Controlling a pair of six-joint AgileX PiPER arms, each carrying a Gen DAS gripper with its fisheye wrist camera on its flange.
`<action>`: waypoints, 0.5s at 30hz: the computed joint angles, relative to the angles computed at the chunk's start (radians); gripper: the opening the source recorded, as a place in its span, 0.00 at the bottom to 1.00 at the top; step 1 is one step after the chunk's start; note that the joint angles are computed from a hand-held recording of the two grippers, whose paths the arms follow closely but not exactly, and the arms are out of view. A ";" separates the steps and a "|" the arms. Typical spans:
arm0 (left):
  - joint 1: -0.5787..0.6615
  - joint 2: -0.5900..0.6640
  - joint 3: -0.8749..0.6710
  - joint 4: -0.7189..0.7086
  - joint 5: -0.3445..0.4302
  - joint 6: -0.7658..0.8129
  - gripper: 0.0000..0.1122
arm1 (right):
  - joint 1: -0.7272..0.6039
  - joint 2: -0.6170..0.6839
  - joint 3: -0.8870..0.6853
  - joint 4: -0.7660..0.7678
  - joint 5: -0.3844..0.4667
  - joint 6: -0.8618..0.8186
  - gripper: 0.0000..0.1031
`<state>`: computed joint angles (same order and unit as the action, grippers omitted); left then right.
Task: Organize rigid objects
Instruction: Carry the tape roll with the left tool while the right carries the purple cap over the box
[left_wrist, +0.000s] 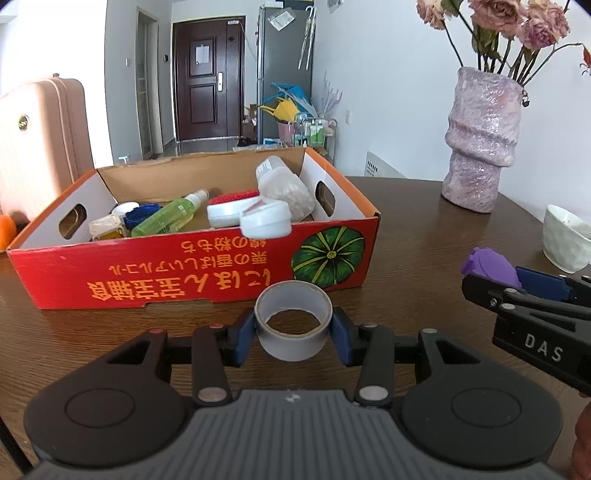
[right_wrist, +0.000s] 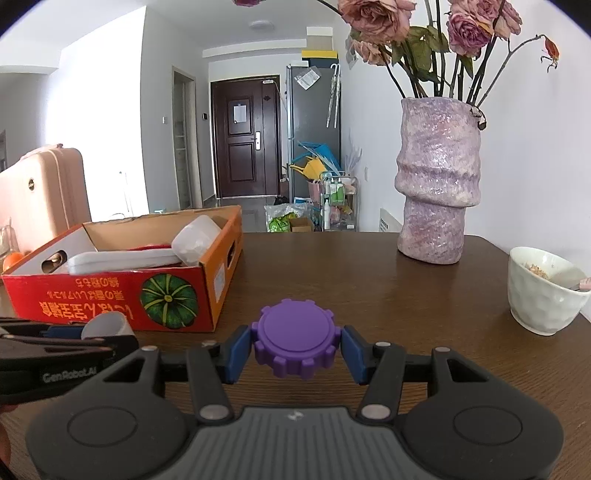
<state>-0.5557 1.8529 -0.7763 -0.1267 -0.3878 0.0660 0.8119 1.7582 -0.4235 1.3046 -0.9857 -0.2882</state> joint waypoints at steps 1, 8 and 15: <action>0.005 -0.009 0.013 0.013 -0.010 -0.009 0.39 | 0.009 0.001 -0.002 0.006 -0.006 0.003 0.51; 0.047 -0.075 0.097 0.092 -0.059 -0.062 0.39 | 0.085 0.004 -0.023 0.077 -0.051 -0.010 0.51; 0.131 -0.145 0.173 0.230 -0.090 -0.168 0.39 | 0.171 0.013 -0.066 0.151 -0.098 -0.034 0.51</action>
